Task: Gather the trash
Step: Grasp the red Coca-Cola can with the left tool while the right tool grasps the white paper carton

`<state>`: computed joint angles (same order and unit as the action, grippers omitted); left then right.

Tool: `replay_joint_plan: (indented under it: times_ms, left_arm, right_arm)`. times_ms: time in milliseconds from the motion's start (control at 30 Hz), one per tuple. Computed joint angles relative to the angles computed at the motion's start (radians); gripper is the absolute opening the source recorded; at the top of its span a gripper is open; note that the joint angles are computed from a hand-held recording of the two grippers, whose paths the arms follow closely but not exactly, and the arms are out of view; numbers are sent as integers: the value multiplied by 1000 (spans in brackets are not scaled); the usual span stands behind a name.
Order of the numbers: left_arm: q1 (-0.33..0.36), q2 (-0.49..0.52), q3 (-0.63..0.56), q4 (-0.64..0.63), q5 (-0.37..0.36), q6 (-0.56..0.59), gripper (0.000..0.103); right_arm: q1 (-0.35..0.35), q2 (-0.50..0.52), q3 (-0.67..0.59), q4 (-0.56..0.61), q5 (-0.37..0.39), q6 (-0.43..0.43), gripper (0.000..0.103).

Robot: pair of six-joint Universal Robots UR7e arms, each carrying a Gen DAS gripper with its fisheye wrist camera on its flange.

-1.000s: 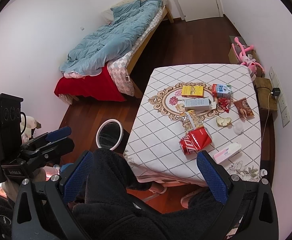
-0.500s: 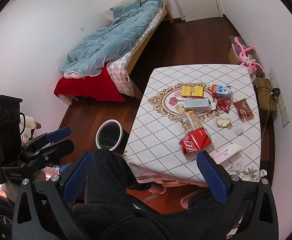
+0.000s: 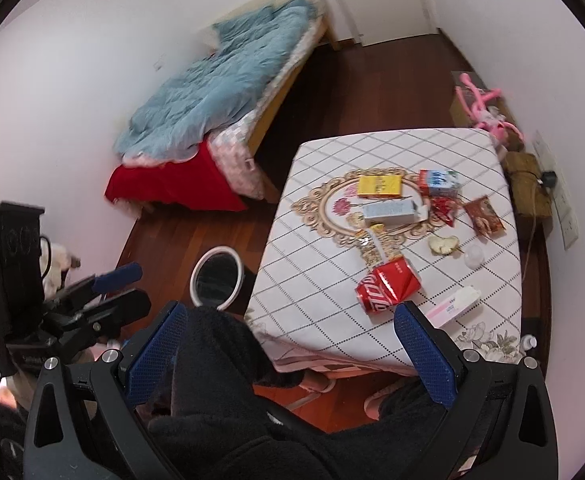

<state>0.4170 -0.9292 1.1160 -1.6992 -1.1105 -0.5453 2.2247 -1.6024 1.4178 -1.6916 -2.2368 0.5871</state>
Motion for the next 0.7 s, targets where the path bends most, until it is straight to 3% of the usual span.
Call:
replay_joint_plan:
  times_ms: [133, 200, 367, 500, 600, 700]
  left_arm:
    - [17, 61, 28, 20, 153, 26, 103]
    - [36, 105, 31, 41, 186, 49, 103]
    - [91, 209, 15, 93, 191, 92, 103]
    - [125, 291, -19, 150, 210, 113, 103]
    - [136, 331, -48, 169, 174, 131, 103]
    - [136, 368, -86, 147, 97, 175, 103]
  right_arm:
    - [-72, -82, 127, -34, -60, 153, 103]
    - [-130, -123, 196, -53, -81, 202, 103]
    - [-383, -225, 397, -200, -53, 241, 99]
    - [-528, -216, 474, -329, -40, 203, 94]
    - [-595, -186, 492, -394, -32, 177, 82]
    - [-644, -159, 492, -407, -6, 162, 61]
